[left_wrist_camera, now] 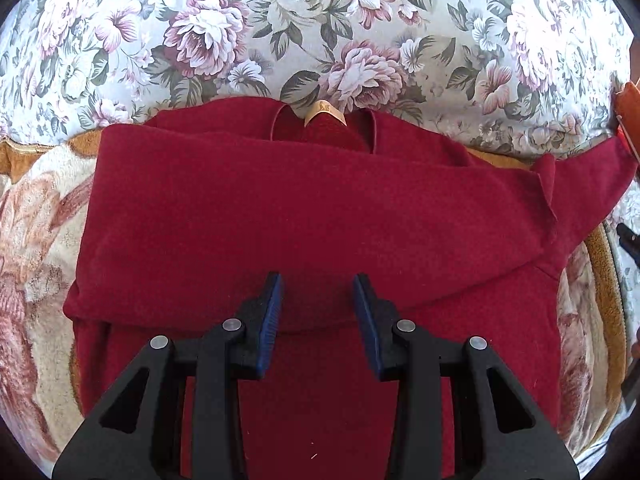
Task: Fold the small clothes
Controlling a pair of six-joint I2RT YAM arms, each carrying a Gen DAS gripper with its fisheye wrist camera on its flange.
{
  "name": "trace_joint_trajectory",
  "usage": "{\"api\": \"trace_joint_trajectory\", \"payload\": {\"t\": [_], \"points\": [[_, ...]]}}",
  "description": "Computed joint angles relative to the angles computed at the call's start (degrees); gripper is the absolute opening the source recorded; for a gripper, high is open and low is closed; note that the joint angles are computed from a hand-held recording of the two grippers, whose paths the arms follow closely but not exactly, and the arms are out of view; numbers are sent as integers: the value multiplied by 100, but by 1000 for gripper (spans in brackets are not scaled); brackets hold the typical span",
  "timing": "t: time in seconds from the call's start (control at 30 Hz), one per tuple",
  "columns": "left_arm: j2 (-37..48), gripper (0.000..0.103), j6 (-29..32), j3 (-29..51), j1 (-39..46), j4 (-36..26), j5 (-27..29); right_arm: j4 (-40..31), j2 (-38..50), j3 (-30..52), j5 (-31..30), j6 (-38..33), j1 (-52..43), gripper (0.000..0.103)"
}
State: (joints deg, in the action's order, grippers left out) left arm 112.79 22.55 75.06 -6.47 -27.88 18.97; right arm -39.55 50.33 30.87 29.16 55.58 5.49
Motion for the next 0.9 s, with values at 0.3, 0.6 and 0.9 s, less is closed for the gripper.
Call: {"api": "trace_joint_trajectory", "payload": {"t": [0.3, 0.6, 0.9], "points": [[98, 43, -2, -3, 68, 62, 197, 1586, -141, -505, -1940, -1370, -2490, 30], [193, 49, -22, 200, 48, -152, 291, 2867, 547, -614, -2064, -1506, -2842, 6], [40, 49, -151, 835, 784, -681, 907, 1740, -606, 333, -63, -1804, 85, 5]]}}
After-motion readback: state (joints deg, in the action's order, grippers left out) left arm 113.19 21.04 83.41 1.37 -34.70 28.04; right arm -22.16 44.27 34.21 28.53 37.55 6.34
